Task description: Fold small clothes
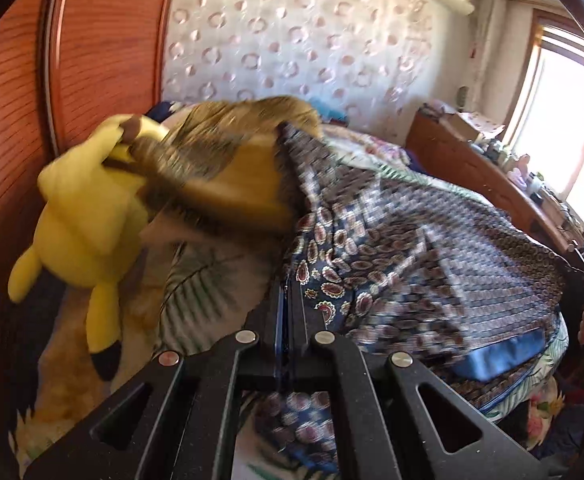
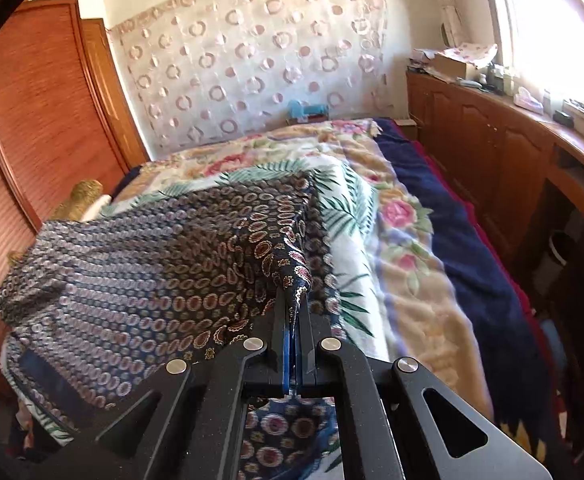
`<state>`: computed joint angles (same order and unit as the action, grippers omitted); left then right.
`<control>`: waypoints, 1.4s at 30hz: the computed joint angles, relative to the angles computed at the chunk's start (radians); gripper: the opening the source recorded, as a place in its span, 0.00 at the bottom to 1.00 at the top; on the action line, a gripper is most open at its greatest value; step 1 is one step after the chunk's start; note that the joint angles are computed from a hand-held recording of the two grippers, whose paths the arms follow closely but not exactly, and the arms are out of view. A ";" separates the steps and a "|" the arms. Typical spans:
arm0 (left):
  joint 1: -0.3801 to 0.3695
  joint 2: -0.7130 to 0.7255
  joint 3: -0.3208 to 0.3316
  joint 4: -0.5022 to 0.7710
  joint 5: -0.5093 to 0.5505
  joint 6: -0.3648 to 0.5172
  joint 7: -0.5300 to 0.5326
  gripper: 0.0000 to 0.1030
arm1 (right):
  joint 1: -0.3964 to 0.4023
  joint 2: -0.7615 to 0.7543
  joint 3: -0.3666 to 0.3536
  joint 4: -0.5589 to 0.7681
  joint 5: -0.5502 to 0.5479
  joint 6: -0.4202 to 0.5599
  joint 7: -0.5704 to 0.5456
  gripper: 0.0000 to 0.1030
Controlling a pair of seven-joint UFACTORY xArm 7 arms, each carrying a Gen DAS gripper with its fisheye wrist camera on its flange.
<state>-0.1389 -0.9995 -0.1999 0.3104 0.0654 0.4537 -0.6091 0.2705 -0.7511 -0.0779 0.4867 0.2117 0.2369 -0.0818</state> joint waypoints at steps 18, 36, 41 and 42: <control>-0.047 -0.030 -0.010 -0.079 0.000 0.048 -0.031 0.03 | -0.068 0.030 0.058 0.064 -0.065 0.119 0.041 0.01; -0.042 -0.022 -0.073 0.000 0.061 0.074 -0.026 0.65 | -0.110 -0.182 0.111 -0.021 -0.107 0.176 0.067 0.29; -0.041 0.012 -0.082 0.010 0.072 0.059 -0.033 0.73 | -0.075 -0.221 0.103 -0.037 -0.105 0.167 0.076 0.44; -0.039 0.023 -0.086 0.015 0.074 0.060 -0.037 0.73 | -0.069 -0.224 0.109 -0.040 -0.104 0.168 0.082 0.46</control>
